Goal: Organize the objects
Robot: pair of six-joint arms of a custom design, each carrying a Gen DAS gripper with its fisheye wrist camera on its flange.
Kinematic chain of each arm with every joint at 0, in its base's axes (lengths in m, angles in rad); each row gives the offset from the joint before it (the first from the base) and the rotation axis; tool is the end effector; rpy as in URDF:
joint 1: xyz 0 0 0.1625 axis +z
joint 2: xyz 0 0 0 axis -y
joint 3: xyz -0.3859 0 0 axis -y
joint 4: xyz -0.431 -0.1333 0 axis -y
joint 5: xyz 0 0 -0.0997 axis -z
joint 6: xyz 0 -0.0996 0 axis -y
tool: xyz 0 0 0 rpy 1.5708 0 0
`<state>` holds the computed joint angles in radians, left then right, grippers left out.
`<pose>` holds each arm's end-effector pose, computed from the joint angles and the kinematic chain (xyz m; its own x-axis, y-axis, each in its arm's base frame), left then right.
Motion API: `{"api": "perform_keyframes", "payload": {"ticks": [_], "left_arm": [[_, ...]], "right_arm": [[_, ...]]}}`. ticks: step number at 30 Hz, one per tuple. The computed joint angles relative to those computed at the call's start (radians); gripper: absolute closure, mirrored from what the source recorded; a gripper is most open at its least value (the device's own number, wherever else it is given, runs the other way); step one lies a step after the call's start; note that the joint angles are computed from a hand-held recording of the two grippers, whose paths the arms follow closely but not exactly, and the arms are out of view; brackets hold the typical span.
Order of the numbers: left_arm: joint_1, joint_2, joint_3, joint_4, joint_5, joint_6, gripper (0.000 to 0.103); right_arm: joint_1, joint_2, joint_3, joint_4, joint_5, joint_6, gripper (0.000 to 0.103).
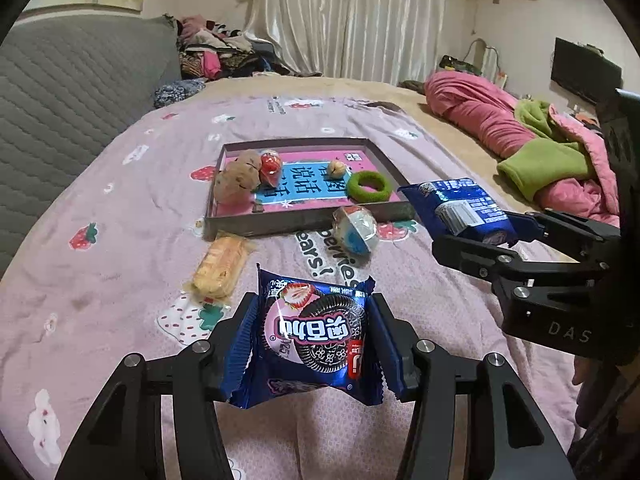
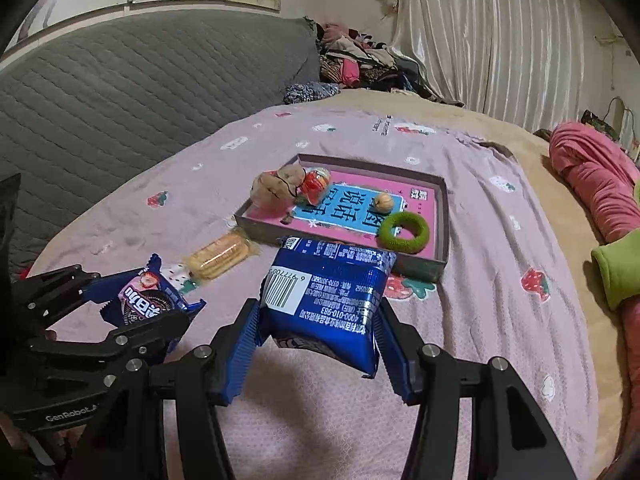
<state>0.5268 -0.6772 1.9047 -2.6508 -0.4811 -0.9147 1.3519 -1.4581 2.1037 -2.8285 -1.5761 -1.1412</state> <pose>-0.3534 -0.4619 -0.0618 -0.7507 -0.1101 -0.6514 0.4265 0.6722 -0.6052 0.0153 -0.5427 0.2624 -0.5679 -0.6346 0.5242 -0.8128 0.5329 -0.2354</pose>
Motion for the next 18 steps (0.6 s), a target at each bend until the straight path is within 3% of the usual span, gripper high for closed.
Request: {"api": "perform_keyframes", "payload": {"ticks": [10, 18], "left_arm": [[-0.001, -0.027, -0.009, -0.018, 0.055, 0.04, 0.047], [0.015, -0.032, -0.055, -0.043, 0.081, 0.146, 0.047]], "right_arm": [[0.01, -0.023, -0.001, 0.021, 0.042, 0.013, 0.047], [0.03, -0.027, -0.033, 0.02, 0.071, 0.043, 0.047]]}}
